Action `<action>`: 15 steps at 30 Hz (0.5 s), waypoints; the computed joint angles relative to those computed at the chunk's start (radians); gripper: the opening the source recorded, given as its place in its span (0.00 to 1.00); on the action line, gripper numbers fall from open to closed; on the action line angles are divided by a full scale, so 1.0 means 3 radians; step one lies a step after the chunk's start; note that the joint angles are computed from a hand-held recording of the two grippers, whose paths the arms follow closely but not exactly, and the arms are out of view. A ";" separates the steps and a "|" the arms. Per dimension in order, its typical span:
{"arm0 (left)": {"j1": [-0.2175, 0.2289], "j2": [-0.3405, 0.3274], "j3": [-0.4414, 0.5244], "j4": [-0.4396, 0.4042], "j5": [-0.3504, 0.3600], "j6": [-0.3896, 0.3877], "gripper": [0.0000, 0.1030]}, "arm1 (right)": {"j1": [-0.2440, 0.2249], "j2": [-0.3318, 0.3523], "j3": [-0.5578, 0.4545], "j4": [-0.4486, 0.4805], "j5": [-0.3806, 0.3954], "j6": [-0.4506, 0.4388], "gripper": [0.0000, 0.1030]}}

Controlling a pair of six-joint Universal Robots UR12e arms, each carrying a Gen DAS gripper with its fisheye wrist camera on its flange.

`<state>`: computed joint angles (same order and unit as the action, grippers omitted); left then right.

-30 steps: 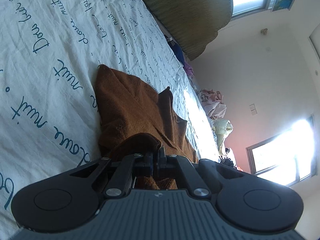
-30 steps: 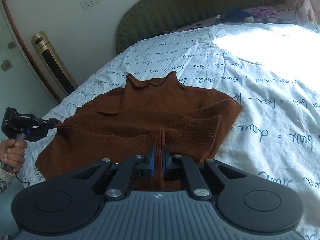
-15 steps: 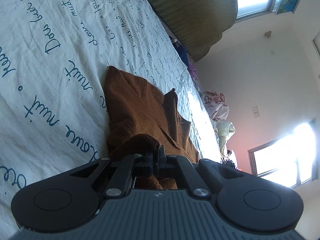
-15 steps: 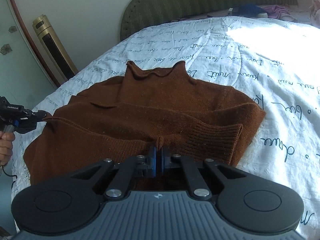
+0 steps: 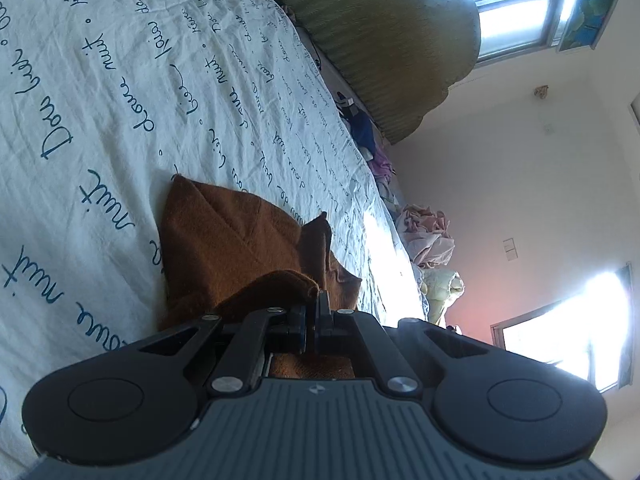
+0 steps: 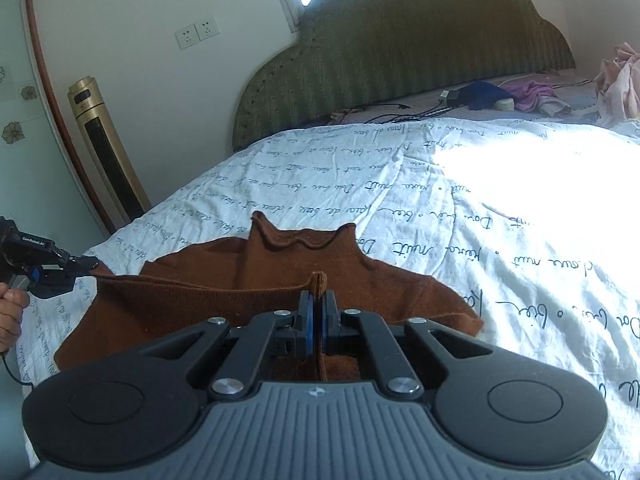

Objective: Fold small clothes

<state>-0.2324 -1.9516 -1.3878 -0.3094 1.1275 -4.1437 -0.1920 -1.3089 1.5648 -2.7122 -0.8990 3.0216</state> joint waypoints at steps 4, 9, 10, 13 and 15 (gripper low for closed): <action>-0.0022 -0.0171 0.0311 -0.0356 0.0105 -0.0042 0.02 | 0.0021 0.0186 -0.0195 0.0068 -0.0170 0.0183 0.03; -0.0042 -0.0333 0.0580 -0.0660 0.0240 -0.0026 0.02 | 0.0040 0.0324 -0.0321 0.0109 -0.0263 0.0320 0.03; -0.0041 -0.0361 0.0617 -0.0686 0.0243 -0.0011 0.02 | 0.0041 0.0336 -0.0330 0.0108 -0.0279 0.0319 0.03; -0.0045 -0.0431 0.0726 -0.0802 0.0314 0.0016 0.02 | 0.0041 0.0369 -0.0348 0.0073 -0.0286 0.0355 0.03; -0.0040 -0.0464 0.0774 -0.0837 0.0332 -0.0008 0.02 | 0.0046 0.0382 -0.0355 0.0042 -0.0308 0.0387 0.03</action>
